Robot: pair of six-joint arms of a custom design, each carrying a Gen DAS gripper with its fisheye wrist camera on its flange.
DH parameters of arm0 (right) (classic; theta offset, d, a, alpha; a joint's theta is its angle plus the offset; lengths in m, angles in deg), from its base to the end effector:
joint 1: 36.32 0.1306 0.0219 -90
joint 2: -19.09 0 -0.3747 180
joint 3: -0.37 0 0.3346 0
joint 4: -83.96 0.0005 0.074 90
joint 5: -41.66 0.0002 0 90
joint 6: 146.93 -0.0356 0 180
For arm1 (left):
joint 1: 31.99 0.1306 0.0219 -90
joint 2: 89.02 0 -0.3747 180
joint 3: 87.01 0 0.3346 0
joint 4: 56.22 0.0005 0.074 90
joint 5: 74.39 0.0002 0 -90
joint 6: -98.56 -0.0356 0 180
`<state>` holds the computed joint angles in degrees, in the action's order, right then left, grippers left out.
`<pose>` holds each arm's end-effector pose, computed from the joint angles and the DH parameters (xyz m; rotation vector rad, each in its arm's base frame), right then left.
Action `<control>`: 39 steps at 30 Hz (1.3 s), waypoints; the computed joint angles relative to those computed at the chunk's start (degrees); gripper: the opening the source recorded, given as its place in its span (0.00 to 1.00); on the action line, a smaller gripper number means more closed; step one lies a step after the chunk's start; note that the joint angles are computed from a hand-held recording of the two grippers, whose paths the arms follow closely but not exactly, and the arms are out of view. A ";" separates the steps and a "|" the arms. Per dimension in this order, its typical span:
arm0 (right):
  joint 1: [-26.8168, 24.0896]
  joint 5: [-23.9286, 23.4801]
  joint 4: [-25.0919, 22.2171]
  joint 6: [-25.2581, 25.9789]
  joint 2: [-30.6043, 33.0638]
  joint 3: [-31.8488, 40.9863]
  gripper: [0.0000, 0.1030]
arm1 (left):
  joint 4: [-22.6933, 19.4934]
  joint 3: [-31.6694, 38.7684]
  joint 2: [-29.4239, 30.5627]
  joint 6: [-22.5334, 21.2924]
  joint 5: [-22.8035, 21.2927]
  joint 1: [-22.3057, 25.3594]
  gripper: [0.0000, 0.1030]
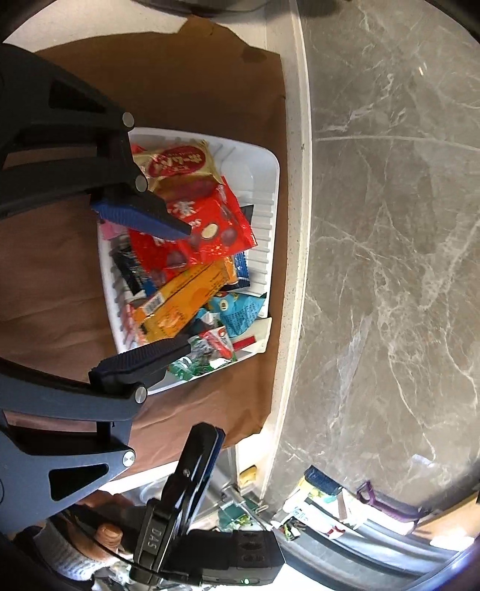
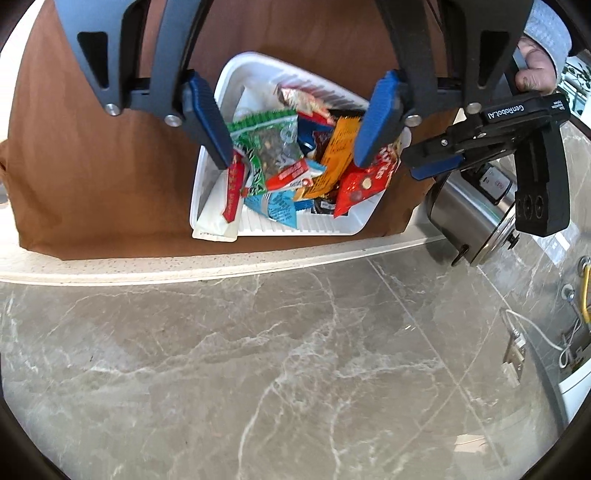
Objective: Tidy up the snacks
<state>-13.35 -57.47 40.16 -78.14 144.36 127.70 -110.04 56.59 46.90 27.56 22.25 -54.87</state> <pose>0.6001 0.2599 0.3757 -0.1204 2.3546 0.5712 0.6416 -0.2758 0.3570 0.1386 2.4200 -0.4800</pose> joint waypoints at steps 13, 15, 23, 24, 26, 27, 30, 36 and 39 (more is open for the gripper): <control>2.97 6.92 2.32 1.87 -7.60 -8.39 0.86 | 3.94 -12.78 -9.62 -1.83 -7.97 -2.60 0.73; 3.32 7.76 2.95 1.64 -8.96 -10.00 0.88 | 3.84 -13.67 -10.63 -2.22 -9.36 -3.07 0.76; 4.91 11.17 4.51 1.66 -13.96 -14.90 1.00 | 4.12 -17.46 -14.86 -2.52 -14.89 -5.29 0.85; 5.09 11.57 4.65 1.90 -14.53 -15.46 1.00 | 3.86 -17.69 -15.31 -2.65 -15.71 -5.64 0.85; 5.47 12.68 4.94 2.30 -15.73 -16.59 1.00 | 3.26 -17.86 -16.03 -3.10 -17.09 -6.33 0.85; 5.58 12.97 5.14 2.40 -16.10 -16.96 1.00 | 3.14 -17.92 -16.25 -3.33 -17.57 -6.57 0.85; 5.92 14.20 6.10 2.61 -17.76 -18.51 1.00 | 3.12 -18.47 -17.43 -4.11 -19.84 -7.65 0.85; 6.41 16.15 7.41 2.83 -20.12 -20.38 1.00 | 2.79 -18.77 -19.08 -5.65 -22.95 -9.33 0.85; 6.59 16.63 7.78 2.43 -21.14 -21.36 1.00 | 2.76 -18.84 -19.69 -6.19 -23.66 -9.96 0.85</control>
